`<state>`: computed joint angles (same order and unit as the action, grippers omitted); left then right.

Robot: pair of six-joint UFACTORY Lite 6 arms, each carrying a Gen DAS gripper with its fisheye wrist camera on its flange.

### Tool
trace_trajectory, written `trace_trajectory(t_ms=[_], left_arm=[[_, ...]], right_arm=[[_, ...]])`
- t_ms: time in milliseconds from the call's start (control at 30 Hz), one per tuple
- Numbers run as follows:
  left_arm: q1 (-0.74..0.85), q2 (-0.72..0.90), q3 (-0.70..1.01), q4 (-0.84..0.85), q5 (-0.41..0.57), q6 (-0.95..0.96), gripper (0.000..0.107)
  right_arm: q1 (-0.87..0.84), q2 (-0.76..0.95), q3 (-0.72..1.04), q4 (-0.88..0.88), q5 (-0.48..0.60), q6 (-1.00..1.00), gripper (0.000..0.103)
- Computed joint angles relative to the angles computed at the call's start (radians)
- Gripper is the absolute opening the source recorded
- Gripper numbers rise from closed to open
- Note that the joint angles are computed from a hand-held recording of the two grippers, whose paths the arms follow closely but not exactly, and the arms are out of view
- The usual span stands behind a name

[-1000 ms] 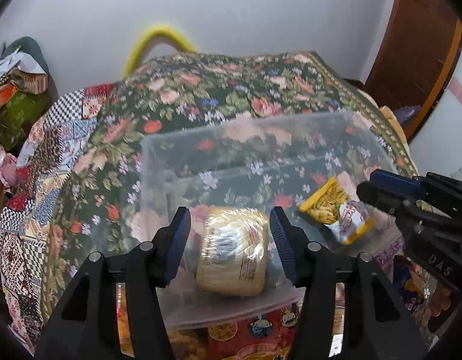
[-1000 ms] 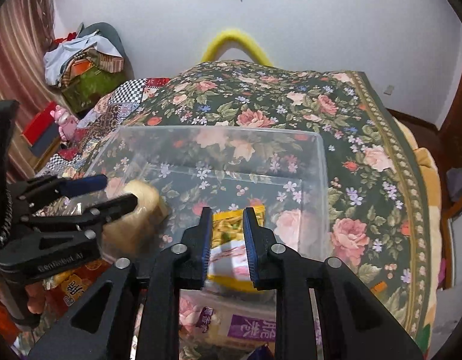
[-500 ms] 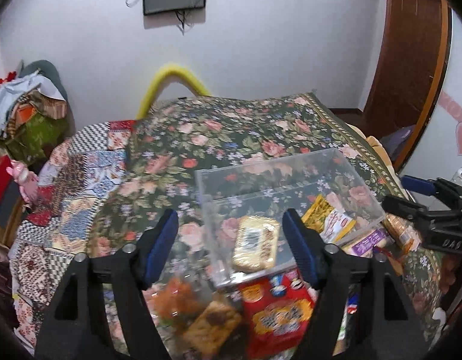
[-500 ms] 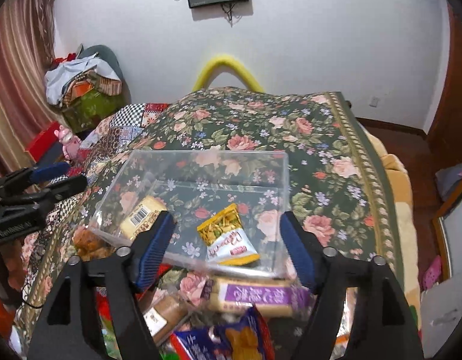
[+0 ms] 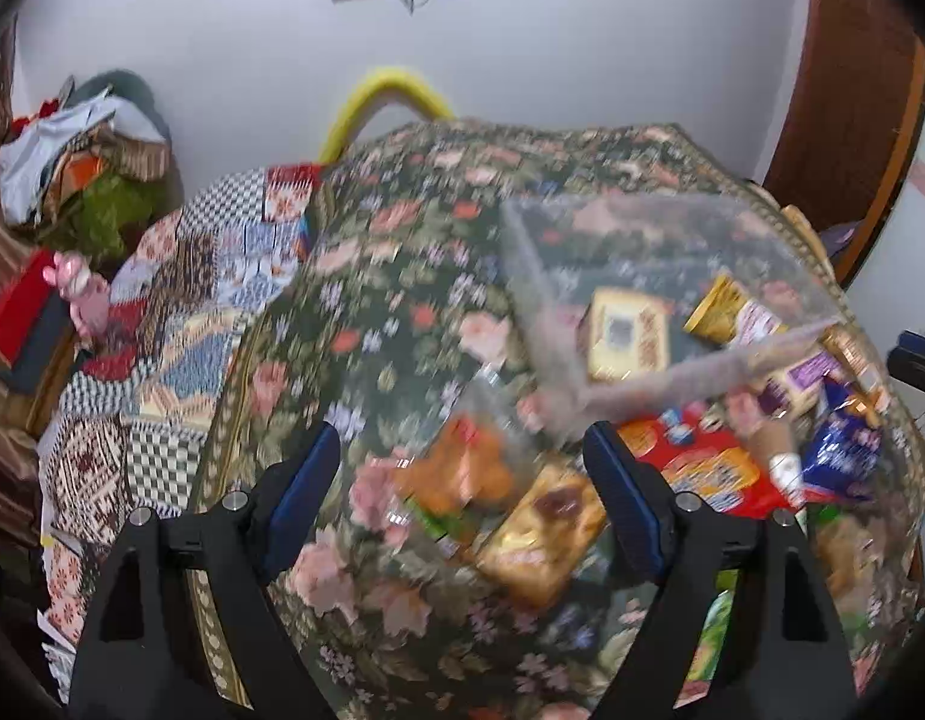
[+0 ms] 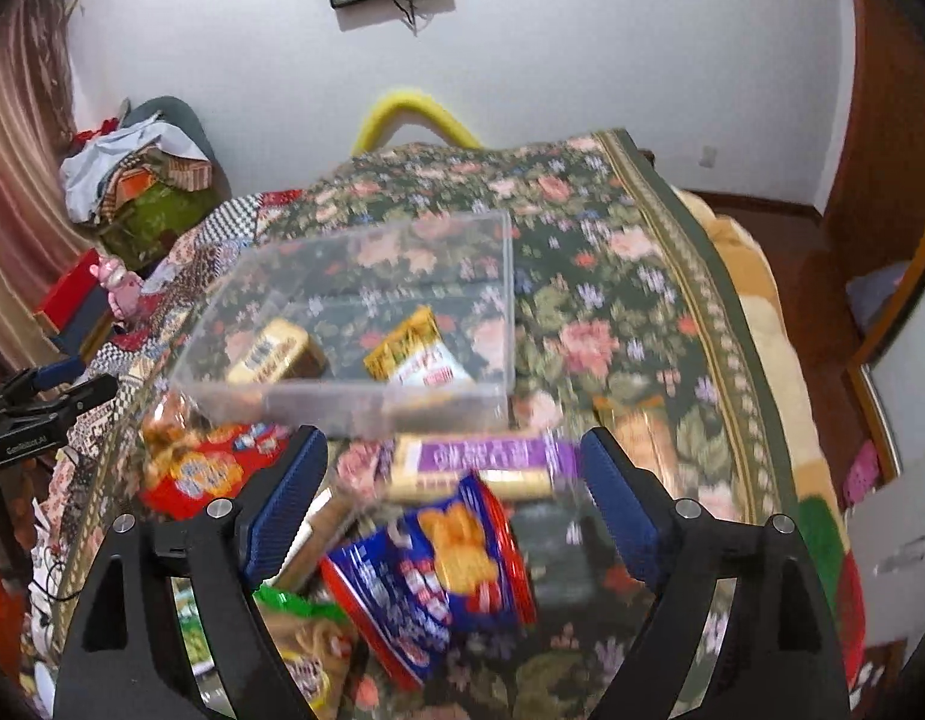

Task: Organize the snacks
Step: 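Grasp orange puffed-snack bag with left tool while right tool grasps blue cracker bag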

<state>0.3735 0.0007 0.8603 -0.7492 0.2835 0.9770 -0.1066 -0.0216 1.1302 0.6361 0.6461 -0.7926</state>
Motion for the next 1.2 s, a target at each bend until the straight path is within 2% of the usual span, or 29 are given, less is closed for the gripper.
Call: trace_trajectory(t_ms=[167, 267, 400, 600, 733, 800, 867, 1000, 1133, 1167, 1200], left_arm=[[0.051, 0.13, 0.014, -0.166, -0.045, 0.214, 0.084], [0.056, 0.223, 0.055, -0.206, -0.061, 0.251, 0.084], [0.072, 0.316, 0.101, -0.321, -0.018, 0.349, 0.089], [0.042, 0.378, 0.107, -0.5, -0.038, 0.518, 0.091], [0.032, 0.405, 0.121, -0.56, -0.045, 0.568, 0.091], [0.031, 0.401, 0.11, -0.626, -0.044, 0.642, 0.084], [0.022, 0.39, 0.095, -0.668, -0.065, 0.693, 0.081], [0.034, 0.347, 0.047, -0.744, -0.082, 0.778, 0.076], [0.065, 0.29, 0.01, -0.651, -0.066, 0.713, 0.062], [0.072, 0.27, 0.001, -0.611, -0.06, 0.679, 0.056], [0.085, 0.245, -0.01, -0.569, -0.045, 0.643, 0.056]], right_arm=[[0.001, 0.008, -0.082, -0.038, -0.032, 0.032, 0.089], [0.007, 0.011, -0.117, -0.059, -0.045, 0.07, 0.089], [0.01, 0.042, -0.129, -0.05, -0.033, 0.098, 0.089], [0.033, 0.067, -0.152, -0.057, -0.053, 0.124, 0.089], [0.027, 0.065, -0.167, -0.014, -0.055, 0.09, 0.087], [0.023, 0.063, -0.172, 0.005, -0.054, 0.062, 0.081], [0.027, 0.07, -0.164, 0.022, -0.051, 0.041, 0.074], [0.033, 0.049, -0.176, 0.028, -0.067, 0.017, 0.065], [0.012, 0.025, -0.185, 0.065, -0.049, -0.037, 0.055], [0.006, 0.024, -0.184, 0.079, -0.042, -0.052, 0.052], [0.0, 0.019, -0.186, 0.091, -0.038, -0.065, 0.049]])
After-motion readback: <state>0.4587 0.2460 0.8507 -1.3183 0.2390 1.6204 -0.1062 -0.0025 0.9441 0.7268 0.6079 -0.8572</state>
